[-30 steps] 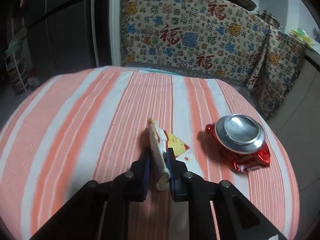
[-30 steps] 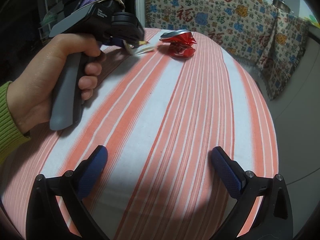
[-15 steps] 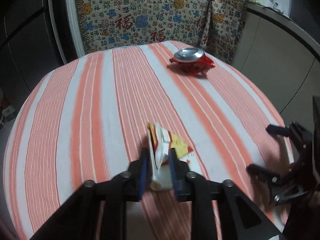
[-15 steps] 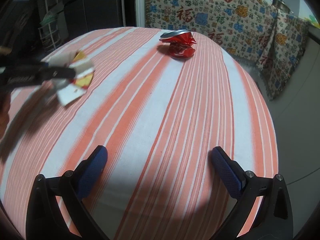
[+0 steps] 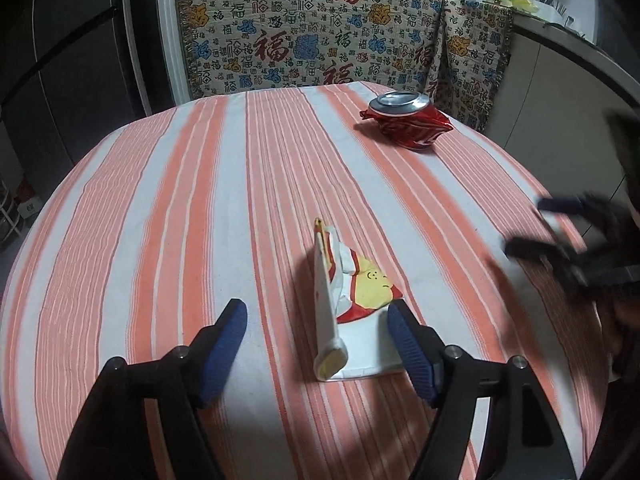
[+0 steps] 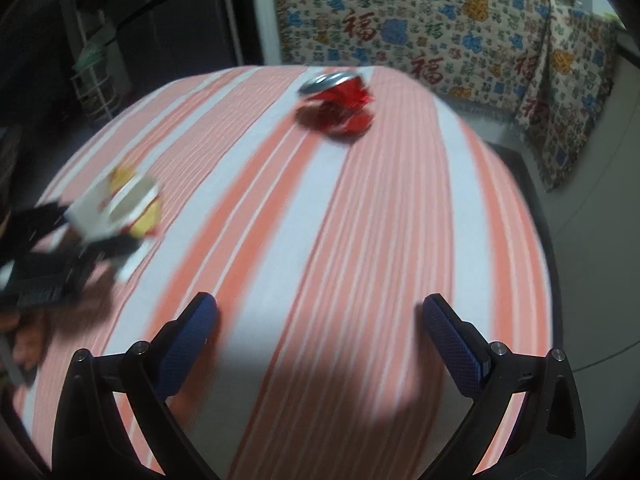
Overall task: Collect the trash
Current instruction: 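Grasp the small paper box with the left tool while the right grasps the crushed red can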
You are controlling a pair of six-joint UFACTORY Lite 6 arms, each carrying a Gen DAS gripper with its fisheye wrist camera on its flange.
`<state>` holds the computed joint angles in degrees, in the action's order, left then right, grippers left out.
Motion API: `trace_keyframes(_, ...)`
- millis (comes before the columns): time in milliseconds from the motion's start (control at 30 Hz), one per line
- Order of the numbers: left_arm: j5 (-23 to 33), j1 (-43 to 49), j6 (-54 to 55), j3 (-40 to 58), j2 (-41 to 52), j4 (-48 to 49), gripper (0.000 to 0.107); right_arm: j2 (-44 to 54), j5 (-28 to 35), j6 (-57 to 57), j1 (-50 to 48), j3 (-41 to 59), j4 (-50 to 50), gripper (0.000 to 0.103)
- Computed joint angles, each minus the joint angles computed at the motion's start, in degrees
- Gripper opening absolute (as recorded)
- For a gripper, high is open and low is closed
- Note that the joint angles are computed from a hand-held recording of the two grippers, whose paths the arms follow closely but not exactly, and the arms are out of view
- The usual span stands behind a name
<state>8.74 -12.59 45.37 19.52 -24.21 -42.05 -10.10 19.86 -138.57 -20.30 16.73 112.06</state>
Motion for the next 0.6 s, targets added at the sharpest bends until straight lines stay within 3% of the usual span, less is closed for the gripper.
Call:
trace_keyframes(100, 0.00, 0.19, 1.41, -0.30, -0.18, -1.39, 0.076, 15.64, -1.20, -14.55, 5.01, 13.77, 16.70, 0.101)
trace_keyframes(200, -0.57, -0.23, -0.91, -0.08, 0.29, 0.43, 0.077, 26.34, -4.38, -21.33, 9.71, 26.66, 24.96, 0.093)
trace_keyframes(300, -1.16, -0.80, -4.16, 0.10, 0.62, 3.41, 0.077, 34.53, -7.36, -12.66, 12.46, 37.89, 17.70, 0.093)
trace_keyframes(333, -1.04, -0.56, -2.52, 0.18, 0.78, 1.91, 0.077, 37.03, -8.32, -6.66, 13.07, 41.06, 12.01, 0.088)
trace_keyframes(367, -0.81, -0.24, -0.52, 0.18, 0.81, 0.04, 0.077, 37.73, -7.51, -2.99, 12.99, 41.82, 7.96, 0.067)
trace_keyframes(400, -0.81, -0.22, -0.29, 0.11, 0.76, -0.19, 0.077, 37.10, -5.87, -1.71, 12.69, 41.06, 6.01, 0.055)
trace_keyframes(467, -0.84, -0.46, -1.60, -0.14, 0.36, 0.87, 0.077, 35.31, -5.22, -1.40, 12.62, 38.41, 5.68, 0.056)
trace_keyframes(600, -0.72, -0.39, -1.91, -0.10, 0.31, 1.26, 0.077, 23.43, -1.06, -8.46, 11.44, 22.18, 11.92, 0.056)
